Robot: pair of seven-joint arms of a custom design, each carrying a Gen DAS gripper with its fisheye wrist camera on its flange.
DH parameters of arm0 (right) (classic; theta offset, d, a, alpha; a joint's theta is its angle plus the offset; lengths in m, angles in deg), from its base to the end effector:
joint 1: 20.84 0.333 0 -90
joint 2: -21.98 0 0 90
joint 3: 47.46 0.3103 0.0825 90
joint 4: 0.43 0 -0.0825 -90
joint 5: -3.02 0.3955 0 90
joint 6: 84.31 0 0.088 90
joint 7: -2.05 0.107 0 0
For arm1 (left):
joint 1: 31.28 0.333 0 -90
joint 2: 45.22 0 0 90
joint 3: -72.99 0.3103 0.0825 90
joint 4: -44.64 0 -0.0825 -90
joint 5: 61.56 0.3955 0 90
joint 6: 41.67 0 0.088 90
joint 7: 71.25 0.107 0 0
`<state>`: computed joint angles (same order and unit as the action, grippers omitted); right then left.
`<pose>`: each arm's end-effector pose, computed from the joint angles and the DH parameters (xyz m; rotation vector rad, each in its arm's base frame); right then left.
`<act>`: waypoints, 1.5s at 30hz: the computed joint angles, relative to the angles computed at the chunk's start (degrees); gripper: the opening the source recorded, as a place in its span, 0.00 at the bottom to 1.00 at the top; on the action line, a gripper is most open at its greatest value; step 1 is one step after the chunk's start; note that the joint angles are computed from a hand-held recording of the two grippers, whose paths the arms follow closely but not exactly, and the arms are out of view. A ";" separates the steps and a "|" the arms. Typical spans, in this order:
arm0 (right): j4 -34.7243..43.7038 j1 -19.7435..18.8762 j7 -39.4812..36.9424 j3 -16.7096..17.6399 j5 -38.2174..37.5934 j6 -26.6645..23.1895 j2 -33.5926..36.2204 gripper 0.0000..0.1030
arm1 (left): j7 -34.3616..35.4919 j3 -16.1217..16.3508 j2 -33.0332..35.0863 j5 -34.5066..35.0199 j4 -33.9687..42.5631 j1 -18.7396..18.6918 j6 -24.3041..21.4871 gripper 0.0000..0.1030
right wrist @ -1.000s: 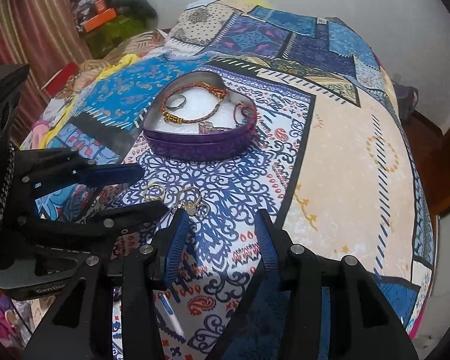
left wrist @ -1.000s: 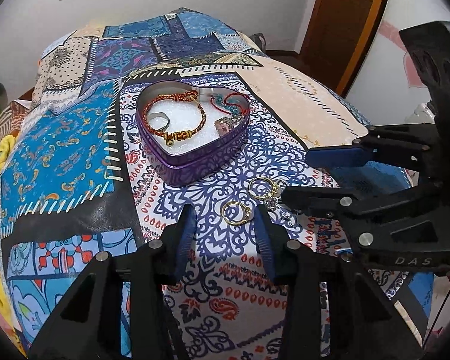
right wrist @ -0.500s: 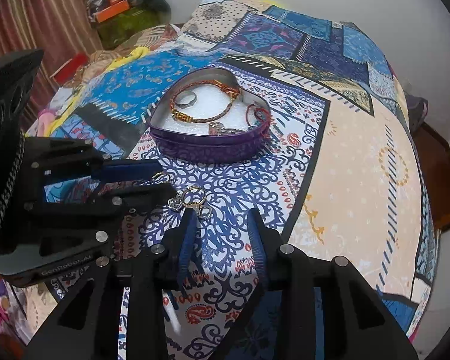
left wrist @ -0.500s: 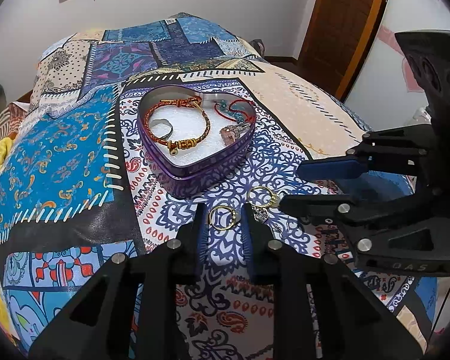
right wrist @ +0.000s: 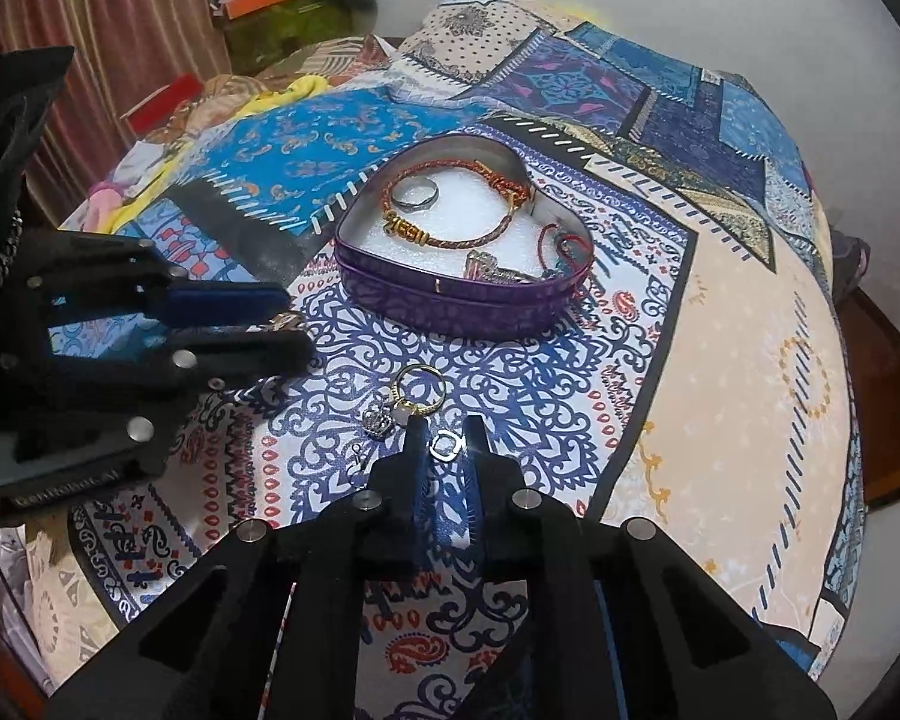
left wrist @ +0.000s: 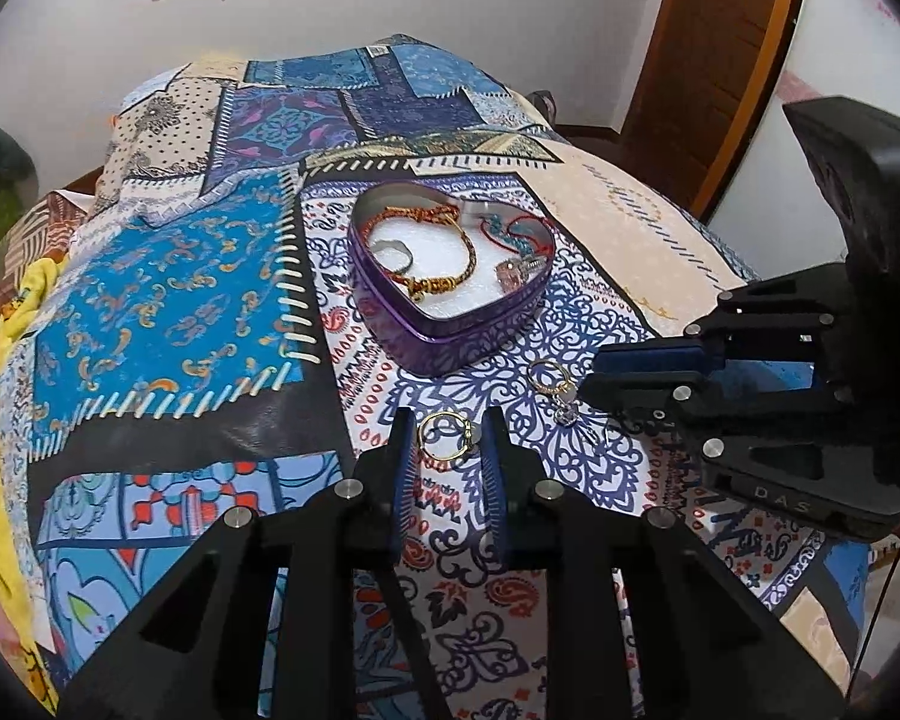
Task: Organize jewelry
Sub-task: 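Grasp a gold ring with the left tool while the right tool grasps another gold ring, then carry both held gold rings up and over the purple heart tin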
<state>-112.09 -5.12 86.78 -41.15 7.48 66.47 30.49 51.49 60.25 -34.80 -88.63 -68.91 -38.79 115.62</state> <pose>0.5959 0.2361 0.4534 -2.2168 1.4485 -0.3555 0.6095 -0.1990 0.4280 -1.3870 2.4067 -0.8919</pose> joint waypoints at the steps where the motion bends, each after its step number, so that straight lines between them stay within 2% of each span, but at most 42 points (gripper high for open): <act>1: 0.12 -0.01 0.48 -0.09 0.01 -0.05 0.02 0.10 | 0.02 -0.03 -0.25 -0.24 -0.07 0.05 0.13 0.20; 6: -0.36 -0.50 2.89 -0.46 1.23 0.95 -1.24 0.10 | 0.62 -0.16 -1.44 -1.31 -0.27 0.03 1.20 0.20; 15: -1.39 -0.10 9.05 -1.41 -2.45 5.31 -3.98 0.10 | 0.79 0.09 -2.68 -2.43 0.95 -0.18 2.65 0.20; 25: 0.66 -0.32 10.57 -1.29 -1.63 8.77 -3.13 0.10 | 1.04 0.06 -1.63 -3.02 4.11 -0.07 4.59 0.20; 34: 4.11 -1.26 8.95 -0.17 1.25 9.04 0.13 0.10 | -0.19 -0.20 1.89 -1.32 8.58 0.24 4.58 0.20; 41: 7.70 -2.11 7.36 0.61 2.66 6.29 3.82 0.10 | -2.14 -0.26 6.21 0.27 13.47 0.61 0.91 0.20; 45: 9.67 -2.79 6.16 1.13 4.11 3.86 5.69 0.10 | -2.88 -0.71 9.21 0.39 17.07 1.32 -3.12 0.20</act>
<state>-102.42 -7.91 92.93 -40.03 11.59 70.33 36.17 48.61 59.54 -25.59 -88.24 -51.84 -37.46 112.51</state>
